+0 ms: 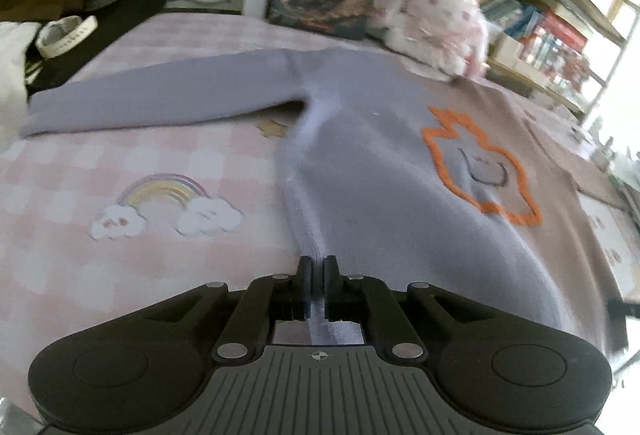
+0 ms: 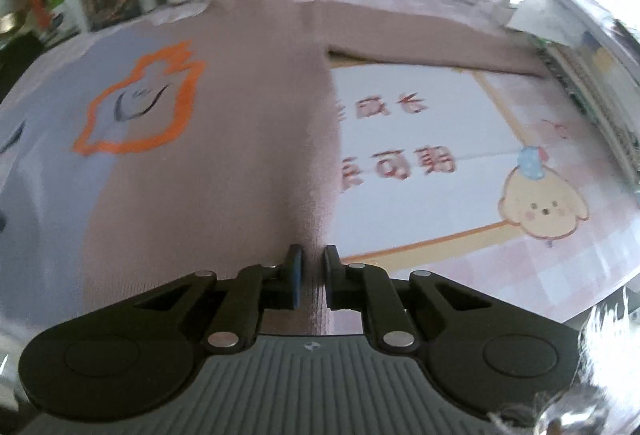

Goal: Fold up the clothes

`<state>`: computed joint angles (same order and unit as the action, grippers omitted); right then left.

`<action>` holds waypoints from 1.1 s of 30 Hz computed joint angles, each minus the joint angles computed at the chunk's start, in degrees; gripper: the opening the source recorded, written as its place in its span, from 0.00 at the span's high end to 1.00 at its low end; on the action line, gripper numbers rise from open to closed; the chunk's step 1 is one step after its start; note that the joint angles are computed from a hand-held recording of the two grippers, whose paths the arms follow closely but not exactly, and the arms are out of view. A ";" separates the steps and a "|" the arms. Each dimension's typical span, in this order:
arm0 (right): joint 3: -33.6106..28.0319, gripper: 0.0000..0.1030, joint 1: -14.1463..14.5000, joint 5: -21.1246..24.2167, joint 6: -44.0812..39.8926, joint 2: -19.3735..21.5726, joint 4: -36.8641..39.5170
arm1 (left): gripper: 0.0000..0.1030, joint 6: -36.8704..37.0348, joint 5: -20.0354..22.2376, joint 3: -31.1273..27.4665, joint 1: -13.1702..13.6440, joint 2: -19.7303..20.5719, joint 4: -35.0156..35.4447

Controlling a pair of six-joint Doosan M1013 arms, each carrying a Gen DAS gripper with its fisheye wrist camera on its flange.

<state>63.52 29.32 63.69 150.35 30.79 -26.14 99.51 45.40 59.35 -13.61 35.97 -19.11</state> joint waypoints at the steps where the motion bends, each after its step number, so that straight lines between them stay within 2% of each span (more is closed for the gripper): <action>1: -0.11 0.90 0.15 -0.31 -0.34 0.03 0.50 | 0.96 -0.24 0.58 -0.58 0.22 0.33 -0.47; 6: -1.04 0.90 0.20 0.08 2.00 0.77 -1.24 | 0.96 3.11 1.18 -0.67 -0.06 0.43 -0.90; 10: -1.36 0.90 -0.04 0.83 2.84 1.04 -2.06 | 0.96 2.39 -0.42 0.66 -0.56 -0.23 -0.03; 16: -1.34 0.89 0.07 0.99 2.13 1.06 -2.49 | 0.92 3.28 -0.07 0.67 -0.24 -0.25 -0.38; 22: -1.01 0.83 0.43 0.94 2.62 0.95 -3.56 | 0.89 1.55 -2.30 1.93 -1.69 -1.57 5.74; 24: -0.75 0.70 0.24 0.79 3.26 0.70 -3.13 | 0.82 0.26 -3.06 2.51 -2.27 -2.16 7.26; 26: 0.34 0.41 0.23 -0.42 6.17 0.01 -4.08 | 0.65 -2.29 -3.40 2.82 -2.95 -2.58 9.09; 29: 2.44 0.31 0.54 -3.01 9.51 -1.34 -6.86 | 0.50 -6.46 -4.19 3.47 -3.99 -3.33 11.74; 32: 2.53 0.21 0.90 -2.76 8.85 -1.63 -8.32 | 0.29 -8.05 -4.77 4.09 -4.92 -4.15 12.94; 33: 2.53 0.19 1.07 -2.82 8.16 -1.70 -8.95 | 0.27 -8.82 -5.16 4.41 -5.28 -4.46 13.77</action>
<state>66.05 30.38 60.87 158.51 29.09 -35.09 90.69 40.24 63.76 -18.89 31.52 -5.33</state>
